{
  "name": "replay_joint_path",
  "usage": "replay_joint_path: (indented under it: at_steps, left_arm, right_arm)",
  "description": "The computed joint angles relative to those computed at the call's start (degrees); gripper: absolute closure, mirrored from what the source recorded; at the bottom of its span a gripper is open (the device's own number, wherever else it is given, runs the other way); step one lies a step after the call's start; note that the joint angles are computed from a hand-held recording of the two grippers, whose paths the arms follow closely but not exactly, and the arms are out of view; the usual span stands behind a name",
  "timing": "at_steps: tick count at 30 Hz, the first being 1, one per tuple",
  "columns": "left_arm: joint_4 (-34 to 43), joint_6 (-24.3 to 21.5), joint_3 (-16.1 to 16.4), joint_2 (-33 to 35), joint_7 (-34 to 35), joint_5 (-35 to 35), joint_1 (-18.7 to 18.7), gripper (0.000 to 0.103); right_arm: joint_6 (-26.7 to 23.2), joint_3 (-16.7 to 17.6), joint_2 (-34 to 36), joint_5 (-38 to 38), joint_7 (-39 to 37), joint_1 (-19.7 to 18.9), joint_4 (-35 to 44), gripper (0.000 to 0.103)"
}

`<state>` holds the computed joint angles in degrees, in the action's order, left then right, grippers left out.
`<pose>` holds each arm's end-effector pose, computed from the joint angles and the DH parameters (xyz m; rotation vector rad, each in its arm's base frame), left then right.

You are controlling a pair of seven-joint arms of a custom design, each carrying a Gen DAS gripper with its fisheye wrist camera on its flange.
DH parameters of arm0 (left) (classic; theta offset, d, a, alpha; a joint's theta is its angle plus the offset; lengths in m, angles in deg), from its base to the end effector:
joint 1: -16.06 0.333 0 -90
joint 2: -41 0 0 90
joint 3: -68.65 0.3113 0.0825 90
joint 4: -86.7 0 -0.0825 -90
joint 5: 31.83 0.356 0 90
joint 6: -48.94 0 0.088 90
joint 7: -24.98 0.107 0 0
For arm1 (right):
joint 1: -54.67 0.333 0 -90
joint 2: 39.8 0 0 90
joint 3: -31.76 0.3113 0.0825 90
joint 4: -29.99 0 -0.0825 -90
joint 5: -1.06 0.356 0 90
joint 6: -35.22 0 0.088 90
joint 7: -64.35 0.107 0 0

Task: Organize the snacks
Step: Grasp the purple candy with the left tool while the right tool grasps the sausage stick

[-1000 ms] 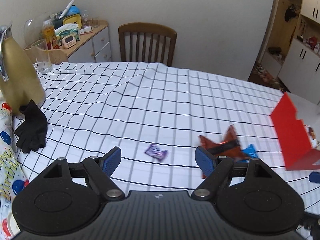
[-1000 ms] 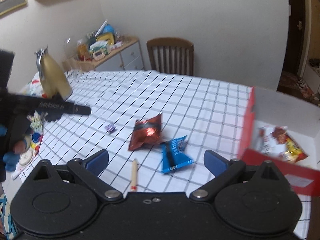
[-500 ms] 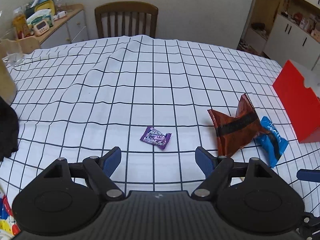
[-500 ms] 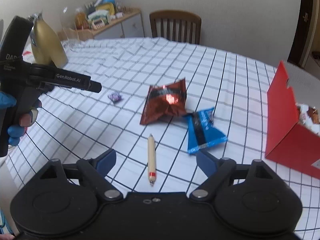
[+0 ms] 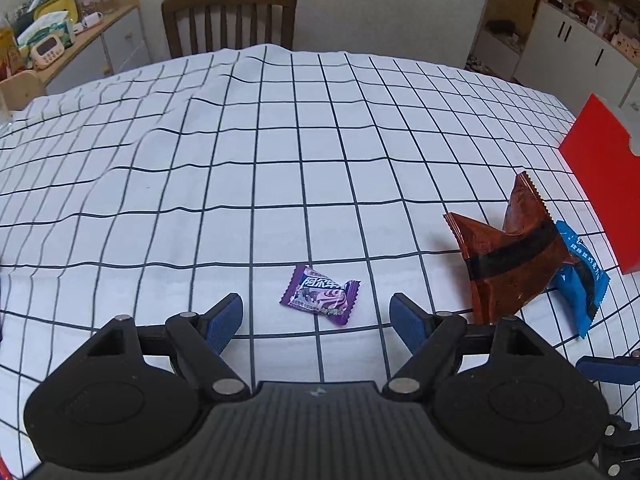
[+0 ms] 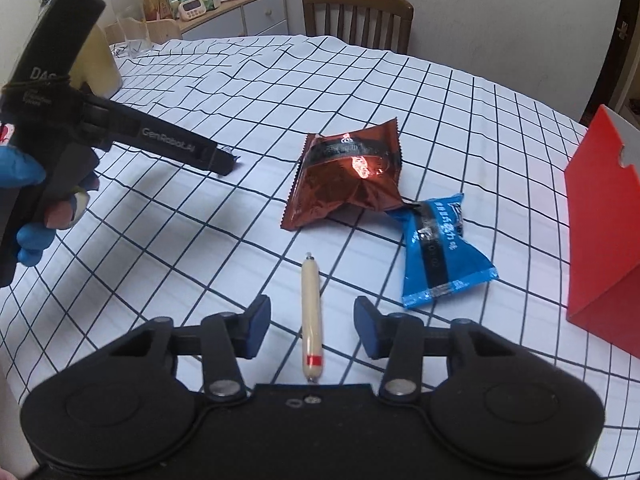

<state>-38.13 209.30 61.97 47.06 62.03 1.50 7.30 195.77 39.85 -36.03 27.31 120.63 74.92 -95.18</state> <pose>0.5354 -0.1733 0.4082 -2.0354 1.7356 -0.5920 0.5028 0.2462 0.4300 -2.3173 1.0929 -0.2807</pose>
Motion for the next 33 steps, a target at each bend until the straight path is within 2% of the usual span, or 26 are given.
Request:
replay_joint_path:
  at_steps: [5,6,11,13,14,17,18,23,27,33]
  left_arm:
    - [0.4,1.7,0.1,1.3,3.1,-1.4,0.3,0.023]
    - [0.4,2.0,0.2,1.6,3.7,-1.9,0.4,0.027]
    - [1.1,3.1,1.4,2.6,3.2,0.8,-0.5,0.028]
    - [1.5,2.6,2.1,2.7,1.4,3.2,-1.3,0.036]
    - [1.7,2.2,2.4,2.7,0.5,4.7,-1.6,0.043]
    - [1.5,1.8,2.1,2.4,-0.2,6.6,-1.9,0.056]
    - [1.4,2.0,1.9,2.2,-0.2,6.8,-1.8,0.063]
    - [1.4,1.6,1.2,2.1,-0.6,6.4,-1.6,0.078]
    - [0.8,1.5,0.8,1.4,-0.9,4.4,-1.5,0.080]
    - [-0.8,0.8,-0.2,-0.2,-2.1,3.4,-1.7,0.081]
  right_arm:
    - [-0.5,0.0,1.5,-1.8,1.8,0.1,1.3,0.067]
    - [-0.6,0.1,1.7,-2.1,2.0,0.0,1.4,0.068]
    - [-0.7,0.2,2.5,-3.4,3.5,-0.2,1.9,0.078]
    - [-1.0,0.2,2.7,-4.0,4.2,-0.3,2.0,0.084]
    - [-1.3,0.2,2.9,-4.2,4.4,-0.4,2.1,0.086]
    - [-1.3,0.0,2.9,-6.1,5.4,-0.4,1.9,0.090]
    - [-1.3,0.0,2.9,-6.9,5.8,-0.3,1.7,0.091]
    - [0.6,-0.1,2.4,-10.7,7.7,0.2,0.2,0.092]
    - [1.9,-0.1,2.1,-12.9,8.6,0.4,-0.5,0.094]
    - [2.1,0.1,1.0,-10.2,9.3,-0.1,-1.6,0.095]
